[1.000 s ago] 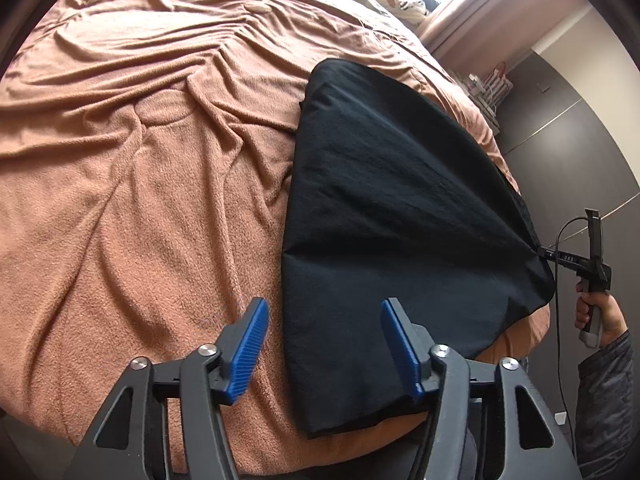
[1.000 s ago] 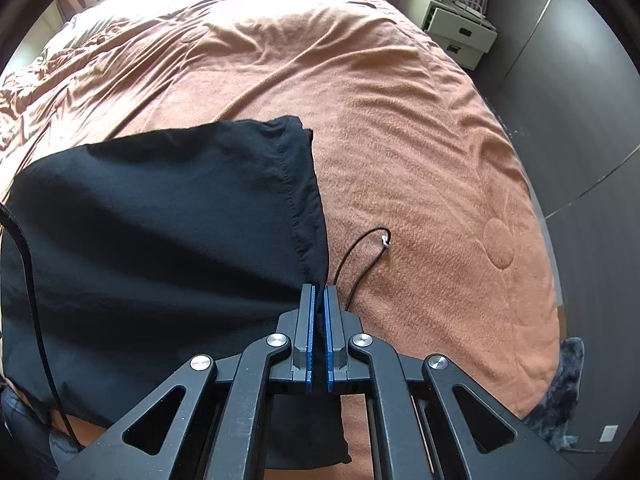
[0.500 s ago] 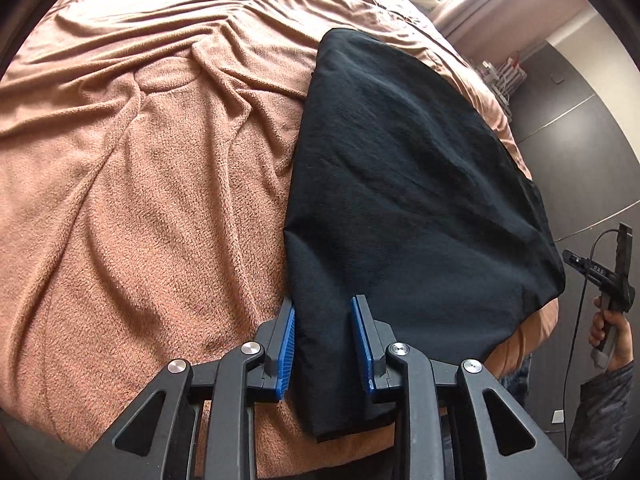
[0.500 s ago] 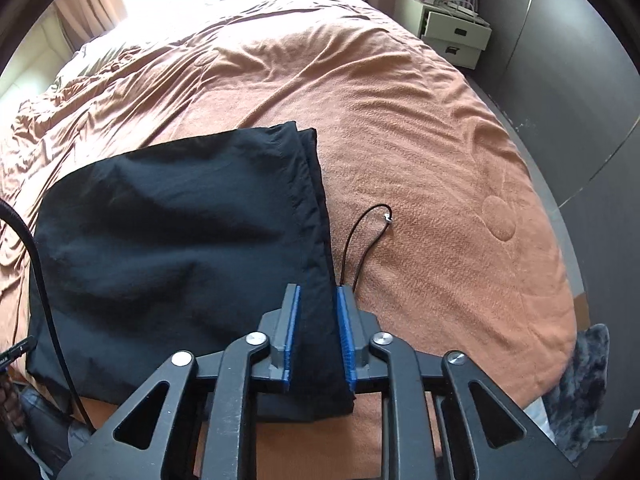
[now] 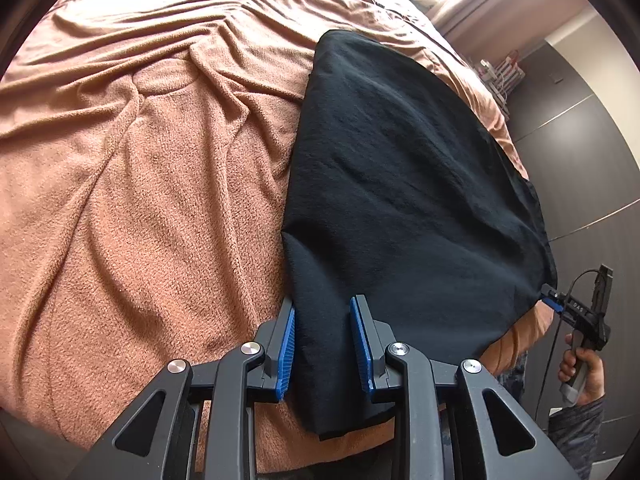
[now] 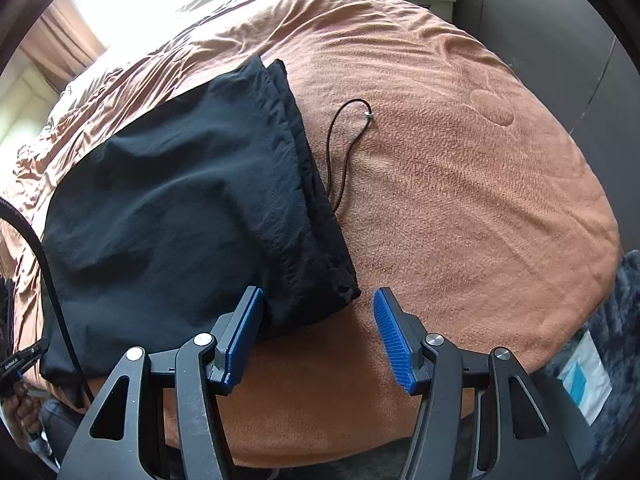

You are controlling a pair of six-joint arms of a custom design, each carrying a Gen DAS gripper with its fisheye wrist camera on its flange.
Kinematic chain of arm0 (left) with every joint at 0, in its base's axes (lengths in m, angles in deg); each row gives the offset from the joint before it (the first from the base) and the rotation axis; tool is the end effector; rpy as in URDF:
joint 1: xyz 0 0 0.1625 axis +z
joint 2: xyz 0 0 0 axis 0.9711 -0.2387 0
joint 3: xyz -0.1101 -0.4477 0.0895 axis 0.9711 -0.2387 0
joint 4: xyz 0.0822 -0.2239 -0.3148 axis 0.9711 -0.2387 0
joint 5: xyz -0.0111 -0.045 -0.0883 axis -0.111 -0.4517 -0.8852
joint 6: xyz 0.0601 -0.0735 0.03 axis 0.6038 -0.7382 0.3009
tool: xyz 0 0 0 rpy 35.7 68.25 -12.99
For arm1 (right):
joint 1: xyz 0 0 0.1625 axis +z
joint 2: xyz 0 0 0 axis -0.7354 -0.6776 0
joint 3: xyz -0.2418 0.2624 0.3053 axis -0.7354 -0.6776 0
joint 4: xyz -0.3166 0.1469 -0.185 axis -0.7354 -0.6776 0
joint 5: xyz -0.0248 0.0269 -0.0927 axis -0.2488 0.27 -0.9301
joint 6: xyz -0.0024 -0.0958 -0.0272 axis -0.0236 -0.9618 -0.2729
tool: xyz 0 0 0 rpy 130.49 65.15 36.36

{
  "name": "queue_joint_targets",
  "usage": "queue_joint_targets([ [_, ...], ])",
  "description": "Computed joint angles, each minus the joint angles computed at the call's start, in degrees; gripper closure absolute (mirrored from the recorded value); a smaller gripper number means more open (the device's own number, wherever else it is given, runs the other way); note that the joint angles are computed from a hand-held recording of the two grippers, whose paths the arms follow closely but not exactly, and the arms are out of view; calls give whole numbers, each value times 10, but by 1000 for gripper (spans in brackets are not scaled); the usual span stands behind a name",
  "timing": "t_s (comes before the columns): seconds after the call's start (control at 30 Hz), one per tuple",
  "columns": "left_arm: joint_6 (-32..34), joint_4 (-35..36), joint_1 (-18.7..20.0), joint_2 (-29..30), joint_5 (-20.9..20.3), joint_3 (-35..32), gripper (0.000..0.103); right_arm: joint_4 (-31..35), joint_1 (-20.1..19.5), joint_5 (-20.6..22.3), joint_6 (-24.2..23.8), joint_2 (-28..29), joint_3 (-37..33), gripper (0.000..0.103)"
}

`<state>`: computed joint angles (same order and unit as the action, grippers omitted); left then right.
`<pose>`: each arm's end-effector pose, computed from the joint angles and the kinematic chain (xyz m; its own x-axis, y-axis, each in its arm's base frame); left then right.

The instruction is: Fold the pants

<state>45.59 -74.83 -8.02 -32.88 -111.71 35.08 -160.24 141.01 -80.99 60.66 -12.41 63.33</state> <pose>-0.0846 -0.6547 0.0908 -0.9490 0.1449 -0.2800 0.2125 0.9500 -0.2289 0.1005 -0.4632 0.1770 -0.8032 0.4237 0.4188 0.0197 0.7214 -0.6922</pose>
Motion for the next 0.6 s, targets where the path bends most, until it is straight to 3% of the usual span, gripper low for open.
queue_joint_targets([
  [0.33,-14,16,29,-1,-55,-34,74,-102,-29,18,23,22,30,47],
  [0.6,-6,43,35,25,-71,-85,74,-110,-35,21,17,31,23,47],
])
